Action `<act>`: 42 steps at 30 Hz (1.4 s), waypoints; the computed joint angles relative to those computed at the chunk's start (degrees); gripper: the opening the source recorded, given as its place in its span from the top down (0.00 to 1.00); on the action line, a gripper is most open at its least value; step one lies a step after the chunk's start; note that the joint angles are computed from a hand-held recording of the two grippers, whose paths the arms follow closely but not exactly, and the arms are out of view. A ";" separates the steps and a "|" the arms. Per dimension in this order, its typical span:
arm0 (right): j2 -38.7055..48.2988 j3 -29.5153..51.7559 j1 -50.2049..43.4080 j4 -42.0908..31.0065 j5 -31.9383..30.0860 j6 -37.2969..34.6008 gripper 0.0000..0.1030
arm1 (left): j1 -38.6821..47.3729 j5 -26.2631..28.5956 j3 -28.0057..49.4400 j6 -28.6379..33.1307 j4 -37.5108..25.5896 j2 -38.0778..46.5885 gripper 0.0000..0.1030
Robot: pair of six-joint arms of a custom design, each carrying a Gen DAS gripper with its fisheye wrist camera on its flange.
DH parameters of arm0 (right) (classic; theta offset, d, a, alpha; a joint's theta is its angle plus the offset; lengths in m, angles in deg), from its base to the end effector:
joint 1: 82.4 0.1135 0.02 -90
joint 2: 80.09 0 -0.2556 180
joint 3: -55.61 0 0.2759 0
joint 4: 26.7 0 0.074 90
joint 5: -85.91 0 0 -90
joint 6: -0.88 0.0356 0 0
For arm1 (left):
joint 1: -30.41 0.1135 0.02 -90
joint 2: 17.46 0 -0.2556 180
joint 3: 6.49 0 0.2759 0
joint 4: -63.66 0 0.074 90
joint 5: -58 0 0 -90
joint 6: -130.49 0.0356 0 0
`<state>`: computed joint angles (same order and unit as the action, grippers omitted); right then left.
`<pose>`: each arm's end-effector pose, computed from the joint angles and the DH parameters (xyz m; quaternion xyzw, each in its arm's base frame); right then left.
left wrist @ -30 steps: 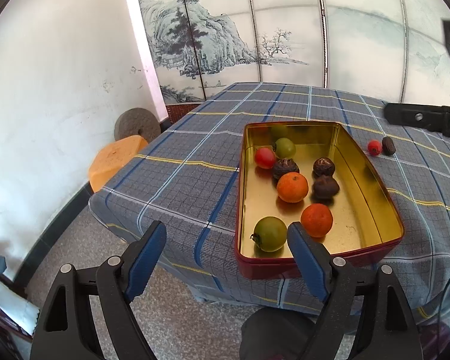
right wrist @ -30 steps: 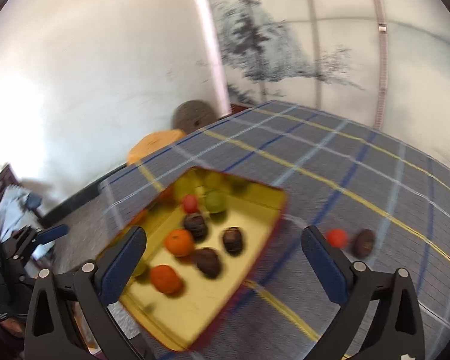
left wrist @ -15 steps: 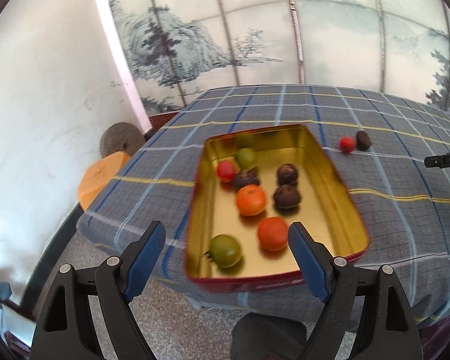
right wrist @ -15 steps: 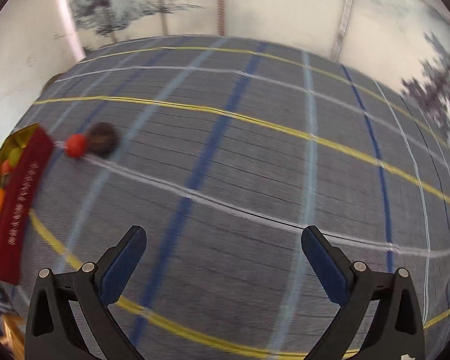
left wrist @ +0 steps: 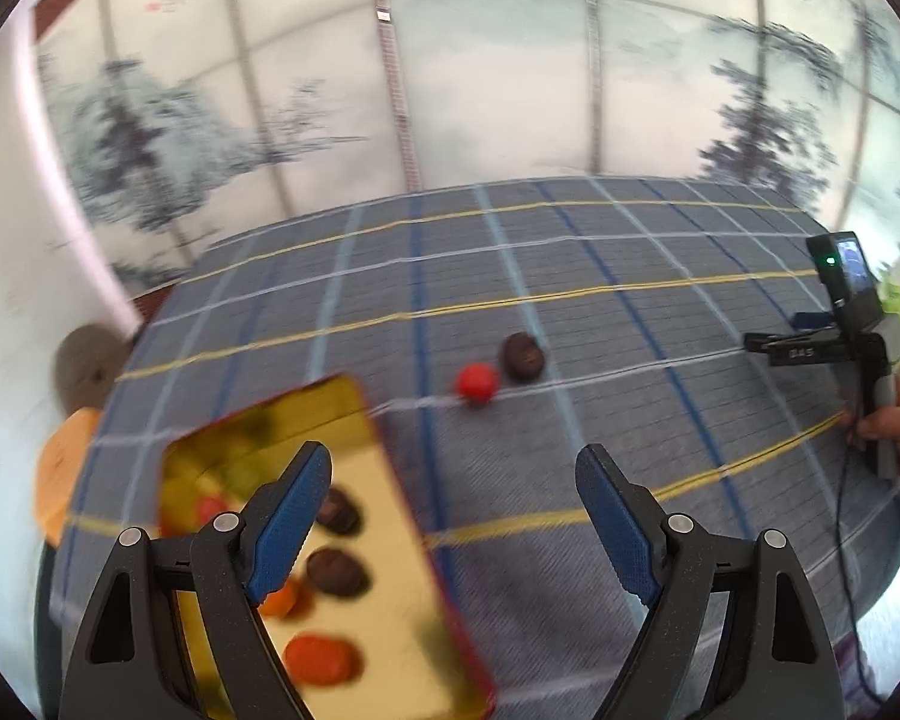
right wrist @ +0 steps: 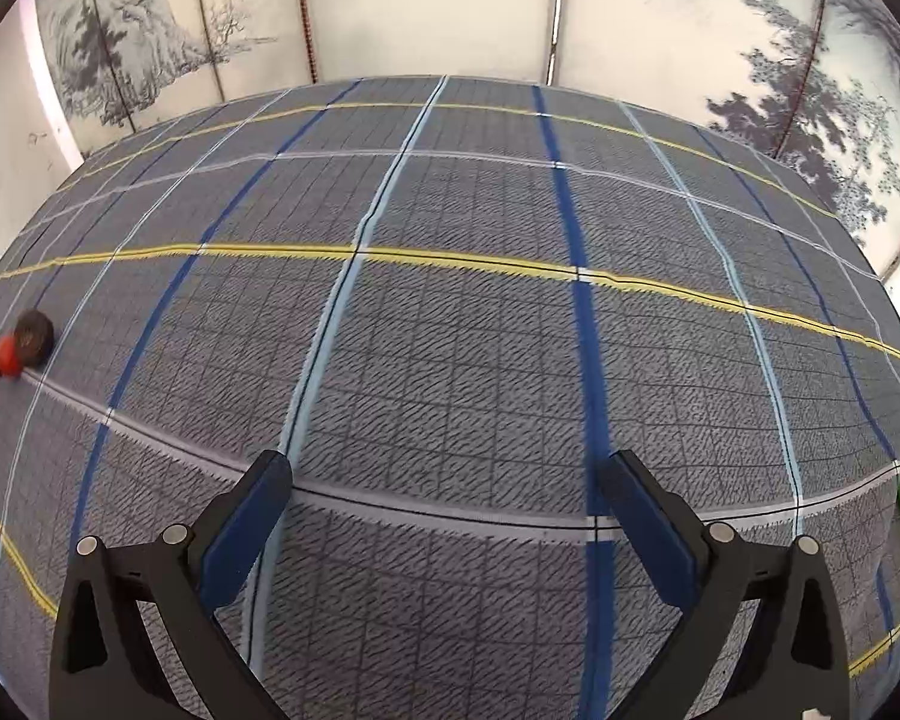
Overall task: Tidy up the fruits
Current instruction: 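Grasp the red tomato with the left gripper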
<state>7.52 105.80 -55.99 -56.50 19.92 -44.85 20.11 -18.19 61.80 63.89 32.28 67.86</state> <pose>0.2480 0.1070 0.1030 0.1894 0.9409 -0.0546 0.2755 0.3281 -0.0683 0.2062 0.3099 0.8759 -0.0715 0.3630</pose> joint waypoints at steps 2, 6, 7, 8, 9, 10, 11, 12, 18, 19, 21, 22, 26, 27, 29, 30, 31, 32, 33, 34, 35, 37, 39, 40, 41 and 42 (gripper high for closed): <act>0.83 0.29 0.16 0.71 0.43 0.23 0.00 | -2.29 0.69 6.54 2.40 -2.25 6.67 0.19; 0.98 0.25 0.20 0.99 0.53 0.31 0.00 | -5.52 -0.22 18.73 8.37 -7.74 19.12 0.19; 0.99 0.24 0.22 1.04 0.64 0.47 0.00 | -6.01 -0.85 21.24 9.32 -8.66 21.76 0.20; 1.35 0.31 0.04 1.40 0.75 0.35 0.00 | -6.33 -1.17 24.12 9.89 -9.95 24.44 0.20; 1.39 0.28 0.12 1.49 0.91 0.45 0.00 | -6.40 -1.05 27.17 9.99 -11.53 27.15 0.21; 1.36 0.16 0.17 1.61 1.00 0.54 0.00 | -6.45 -0.74 30.18 10.13 -13.21 29.71 0.23; 1.32 -0.02 0.25 1.76 1.14 0.65 0.00 | -6.55 -0.86 31.86 10.39 -13.99 31.36 0.25; 1.40 0.01 0.33 1.85 1.27 0.62 0.00 | -6.76 -1.66 34.28 10.96 -15.00 33.67 0.30; 1.58 0.11 1.24 2.33 1.29 0.03 0.00 | -6.96 -4.30 44.11 13.84 -20.47 42.92 0.45; 1.57 0.12 1.21 2.37 1.27 -0.14 0.00 | -7.03 -4.79 45.20 14.22 -21.00 44.03 0.46; 1.63 0.19 1.24 2.46 1.27 -0.38 0.00 | -6.98 -4.69 46.89 14.45 -21.93 45.67 0.58; 1.68 0.21 1.31 2.50 1.29 -0.37 0.00 | -6.91 -4.21 47.85 13.93 -22.79 46.48 0.70; 1.69 0.25 1.30 2.47 1.24 -0.31 0.00 | -6.77 -3.88 44.26 8.63 -20.47 44.41 0.70; 1.67 0.30 1.28 2.43 1.13 -0.25 0.00 | -6.86 -4.14 41.61 6.45 -19.15 42.67 0.70; 1.75 0.46 1.28 2.28 1.13 -0.18 0.00 | -7.73 -7.18 34.12 2.92 -13.60 37.47 0.70; 1.72 0.40 1.20 2.35 1.08 -0.23 0.00 | -8.15 -8.21 29.86 1.35 -10.81 34.19 0.70; 1.77 0.43 1.21 2.33 1.08 -0.14 0.00 | -8.21 -7.82 27.04 0.10 -9.49 31.70 0.70; 1.80 0.46 1.24 2.28 1.11 0.02 0.00 | -8.28 -7.50 23.55 -1.58 -8.00 28.60 0.70; 1.87 0.54 1.27 2.22 1.13 0.15 0.00 | -8.51 -7.92 19.64 -3.25 -6.33 24.99 0.70; 1.96 0.66 1.35 2.10 1.22 0.33 0.00 | -8.63 -8.11 17.45 -3.99 -5.50 22.83 0.70; 1.99 0.60 1.38 2.16 1.28 0.49 0.00 | -8.79 -8.18 14.66 -4.86 -4.49 20.01 0.70; 2.13 0.65 1.72 1.99 1.79 1.24 0.00 | -9.29 -8.77 10.25 -6.23 -2.93 15.26 0.70; 2.14 0.63 1.95 1.90 2.01 1.55 0.00 | -9.37 -8.75 6.16 -7.58 -1.60 10.72 0.70; 2.21 0.68 2.04 1.89 2.01 1.60 0.00 | -9.25 -8.60 4.77 -8.05 -1.57 9.00 0.70; 2.21 0.68 2.04 1.89 2.01 1.60 0.00 | -9.27 -8.66 3.77 -8.55 -1.67 7.72 0.70; 2.20 0.66 2.06 1.87 2.07 1.67 0.00 | -9.31 -8.85 2.71 -9.11 -1.59 6.46 0.70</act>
<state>9.72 106.46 -53.93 -54.63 21.99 -43.18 10.81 -27.04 64.51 54.78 30.68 74.33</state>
